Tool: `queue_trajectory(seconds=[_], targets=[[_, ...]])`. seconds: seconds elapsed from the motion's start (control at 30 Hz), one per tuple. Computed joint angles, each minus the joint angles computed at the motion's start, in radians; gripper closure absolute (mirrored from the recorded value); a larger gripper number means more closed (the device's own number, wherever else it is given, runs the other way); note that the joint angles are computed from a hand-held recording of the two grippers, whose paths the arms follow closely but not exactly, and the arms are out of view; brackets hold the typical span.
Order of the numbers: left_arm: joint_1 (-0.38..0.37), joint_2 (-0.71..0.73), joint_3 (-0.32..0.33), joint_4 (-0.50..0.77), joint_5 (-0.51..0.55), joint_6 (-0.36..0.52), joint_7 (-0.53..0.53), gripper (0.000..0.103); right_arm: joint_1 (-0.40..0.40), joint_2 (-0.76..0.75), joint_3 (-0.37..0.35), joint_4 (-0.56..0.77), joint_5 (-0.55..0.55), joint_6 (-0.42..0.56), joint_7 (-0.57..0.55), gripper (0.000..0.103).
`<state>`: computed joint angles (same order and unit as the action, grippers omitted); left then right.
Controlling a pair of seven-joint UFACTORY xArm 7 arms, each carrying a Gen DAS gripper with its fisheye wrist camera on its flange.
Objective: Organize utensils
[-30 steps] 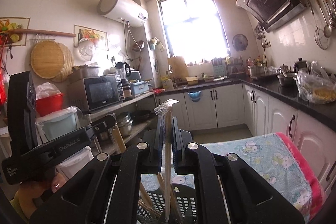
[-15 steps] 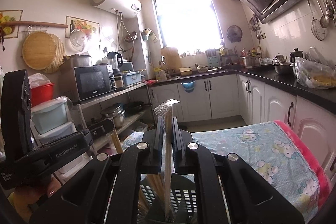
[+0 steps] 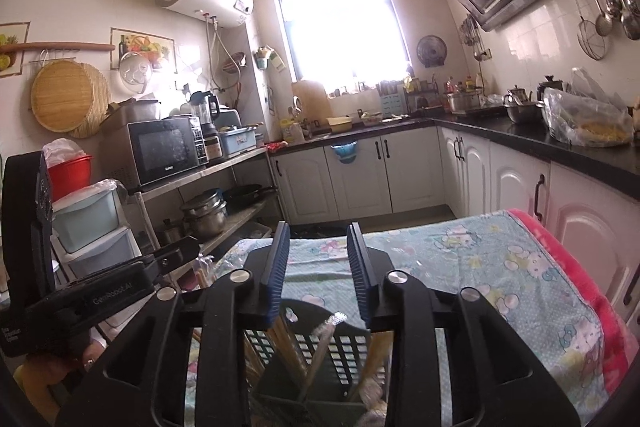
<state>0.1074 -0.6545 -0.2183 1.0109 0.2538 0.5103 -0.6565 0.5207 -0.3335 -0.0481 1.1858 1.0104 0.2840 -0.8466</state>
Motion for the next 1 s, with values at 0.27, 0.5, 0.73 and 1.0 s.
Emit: queue_trajectory(seconds=[0.27, 0.5, 0.73, 1.0], targets=[[-0.013, -0.065, -0.003, -0.036, -0.015, 0.053, -0.013, 0.064, -0.027, -0.074, -0.018, -0.076, -0.051, 0.059, 0.066, 0.061], [-0.041, -0.130, -0.001, -0.082, -0.043, 0.096, -0.009, 0.052, -0.045, -0.133, -0.034, -0.135, -0.131, 0.120, 0.117, 0.051], [-0.054, -0.196, -0.013, -0.132, -0.060, 0.150, -0.018, 0.039, -0.049, -0.201, -0.047, -0.200, -0.203, 0.162, 0.156, 0.047], [-0.065, -0.283, -0.028, -0.196, -0.073, 0.210, -0.043, 0.020, -0.038, -0.290, -0.063, -0.285, -0.267, 0.198, 0.189, 0.036]])
